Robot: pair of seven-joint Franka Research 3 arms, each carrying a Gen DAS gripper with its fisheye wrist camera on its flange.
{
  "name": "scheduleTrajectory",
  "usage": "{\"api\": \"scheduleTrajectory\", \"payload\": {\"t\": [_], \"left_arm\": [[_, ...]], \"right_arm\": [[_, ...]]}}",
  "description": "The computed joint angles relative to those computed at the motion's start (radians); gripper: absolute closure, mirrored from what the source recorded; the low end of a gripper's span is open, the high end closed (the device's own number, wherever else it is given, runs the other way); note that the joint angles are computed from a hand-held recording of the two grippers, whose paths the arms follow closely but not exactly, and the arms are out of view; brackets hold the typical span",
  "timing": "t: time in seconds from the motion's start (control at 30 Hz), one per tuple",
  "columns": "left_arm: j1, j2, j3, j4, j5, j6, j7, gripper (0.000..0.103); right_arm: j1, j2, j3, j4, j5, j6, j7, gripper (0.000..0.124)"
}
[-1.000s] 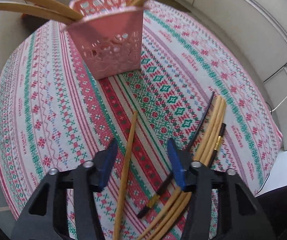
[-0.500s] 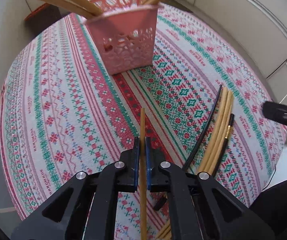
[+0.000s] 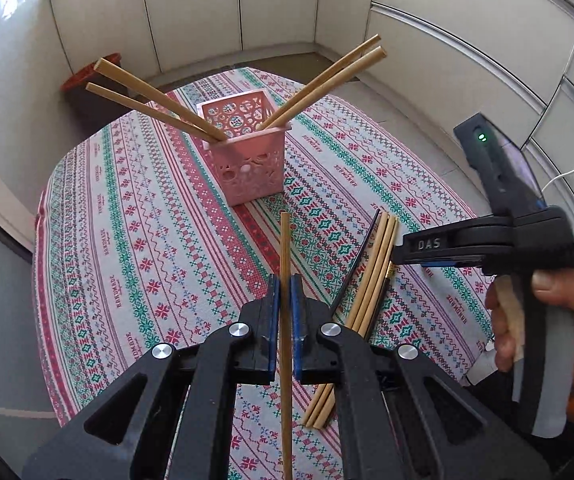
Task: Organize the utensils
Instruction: 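Carry the chopsticks upright over the pink basket and open the left tool while the right tool does likewise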
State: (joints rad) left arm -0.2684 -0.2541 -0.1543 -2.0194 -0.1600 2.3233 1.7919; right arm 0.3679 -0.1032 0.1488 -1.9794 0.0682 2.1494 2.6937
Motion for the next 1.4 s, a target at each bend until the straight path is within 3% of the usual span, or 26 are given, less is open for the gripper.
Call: {"api": "scheduleTrajectory", "payload": {"t": [0.3, 0.37, 0.43, 0.47, 0.6, 0.8, 1.1, 1.4], "left_arm": [[-0.004, -0.018, 0.008, -0.01, -0.019, 0.013, 0.016, 0.098], [-0.004, -0.019, 0.008, -0.01, -0.017, 0.015, 0.019, 0.098], [-0.004, -0.022, 0.007, -0.012, -0.014, 0.014, 0.018, 0.098], [-0.004, -0.023, 0.007, -0.013, -0.013, 0.015, 0.017, 0.098], [-0.005, -0.031, 0.013, -0.015, -0.023, 0.023, 0.018, 0.098], [-0.013, -0.06, 0.035, -0.024, -0.073, 0.04, 0.049, 0.098], [-0.031, -0.127, 0.053, -0.057, -0.123, 0.075, 0.051, 0.098], [-0.056, -0.186, 0.069, -0.079, -0.136, 0.106, 0.022, 0.098]], "right_arm": [[0.017, 0.089, 0.0, 0.101, -0.077, -0.064, 0.047, 0.091], [0.027, 0.107, -0.001, 0.125, -0.106, -0.084, 0.064, 0.095], [0.034, 0.117, -0.007, 0.138, -0.125, -0.101, 0.081, 0.11], [0.033, 0.108, -0.013, 0.121, -0.11, -0.076, 0.084, 0.11], [0.016, 0.052, -0.025, 0.03, -0.038, 0.028, 0.074, 0.115], [-0.005, -0.067, 0.004, -0.068, -0.113, 0.152, 0.072, 0.116], [-0.06, -0.274, 0.117, -0.146, -0.305, 0.152, 0.109, 0.116], [-0.105, -0.412, 0.183, -0.166, -0.343, 0.12, 0.054, 0.116]]}}
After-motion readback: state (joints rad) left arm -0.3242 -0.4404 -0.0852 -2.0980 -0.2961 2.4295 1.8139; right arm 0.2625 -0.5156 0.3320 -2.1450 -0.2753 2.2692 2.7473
